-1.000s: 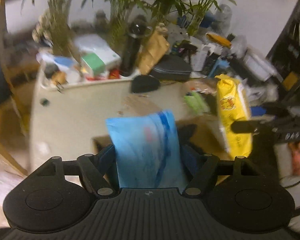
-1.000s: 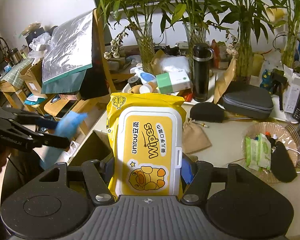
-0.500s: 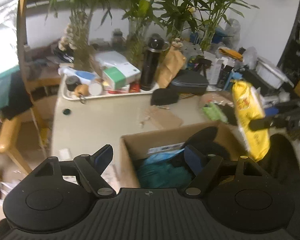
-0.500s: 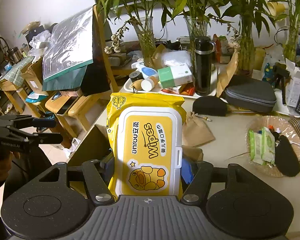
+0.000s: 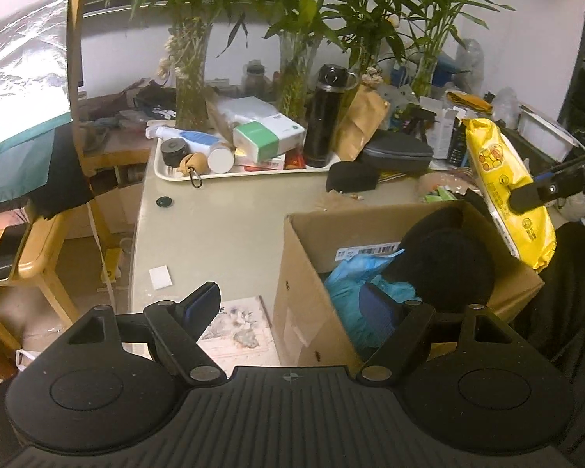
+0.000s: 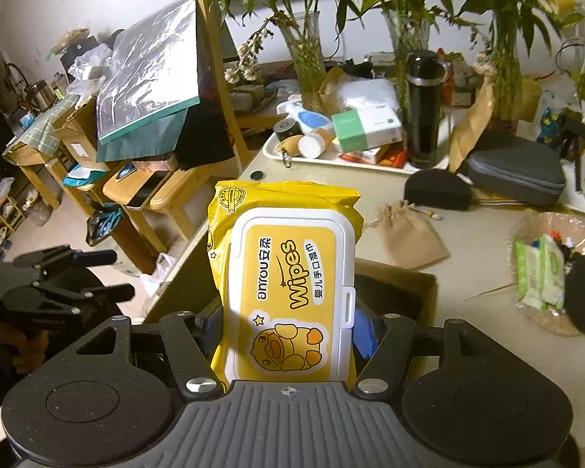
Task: Organize soft objects
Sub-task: 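Carry the blue packet and wipes pack over the cardboard box and open both tools, then move the right tool back over the desk toward the beige drawstring pouch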
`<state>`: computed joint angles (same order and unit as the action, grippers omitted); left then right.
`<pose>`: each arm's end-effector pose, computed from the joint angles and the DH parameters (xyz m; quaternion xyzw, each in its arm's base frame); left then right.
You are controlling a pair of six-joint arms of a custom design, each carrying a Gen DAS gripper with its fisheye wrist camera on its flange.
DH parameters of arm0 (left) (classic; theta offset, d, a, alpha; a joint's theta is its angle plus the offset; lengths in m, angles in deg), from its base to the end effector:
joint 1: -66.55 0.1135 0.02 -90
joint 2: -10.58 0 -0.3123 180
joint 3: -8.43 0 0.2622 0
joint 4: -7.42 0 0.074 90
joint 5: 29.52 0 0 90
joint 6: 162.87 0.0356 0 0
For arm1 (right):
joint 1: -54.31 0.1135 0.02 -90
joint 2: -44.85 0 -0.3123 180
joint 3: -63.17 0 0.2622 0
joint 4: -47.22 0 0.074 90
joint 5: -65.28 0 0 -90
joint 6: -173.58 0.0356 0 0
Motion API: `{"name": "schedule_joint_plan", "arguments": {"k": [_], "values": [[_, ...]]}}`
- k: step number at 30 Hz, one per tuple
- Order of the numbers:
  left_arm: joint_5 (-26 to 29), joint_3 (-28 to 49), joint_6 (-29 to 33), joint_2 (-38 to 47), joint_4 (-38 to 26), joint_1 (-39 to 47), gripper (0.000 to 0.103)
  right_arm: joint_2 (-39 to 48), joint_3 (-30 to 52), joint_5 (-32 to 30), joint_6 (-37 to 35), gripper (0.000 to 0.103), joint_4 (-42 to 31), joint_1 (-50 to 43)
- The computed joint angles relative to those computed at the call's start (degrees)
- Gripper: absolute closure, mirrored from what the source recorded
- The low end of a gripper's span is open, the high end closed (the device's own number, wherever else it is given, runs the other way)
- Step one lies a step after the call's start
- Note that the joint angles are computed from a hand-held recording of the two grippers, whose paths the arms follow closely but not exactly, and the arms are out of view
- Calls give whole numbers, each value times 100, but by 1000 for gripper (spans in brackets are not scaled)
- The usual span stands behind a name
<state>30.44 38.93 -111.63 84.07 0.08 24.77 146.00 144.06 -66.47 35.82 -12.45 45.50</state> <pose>0.1535 -0.1133 0.1535 -0.0640 0.9105 -0.0258 0.4076 0.3435 -0.0293 0.2301 -0.3398 0.8671 0.2737 0.2404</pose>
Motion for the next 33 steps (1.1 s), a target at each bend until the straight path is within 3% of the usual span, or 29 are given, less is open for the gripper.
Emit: {"name": "schedule_joint_plan", "arguments": {"k": [10, 16, 21, 33], "values": [[-520, -371, 99, 41, 614, -313, 25, -89, -127, -33, 681, 35, 199, 810], [-491, -462, -47, -68, 616, -206, 25, 119, -36, -312, 925, 16, 207, 1151], [-440, -443, -75, -56, 541, -135, 25, 96, -166, -231, 1048, 4, 575, 1054], [-327, -294, 80, 150, 612, -79, 25, 179, -364, -265, 806, 0, 987, 210]]}}
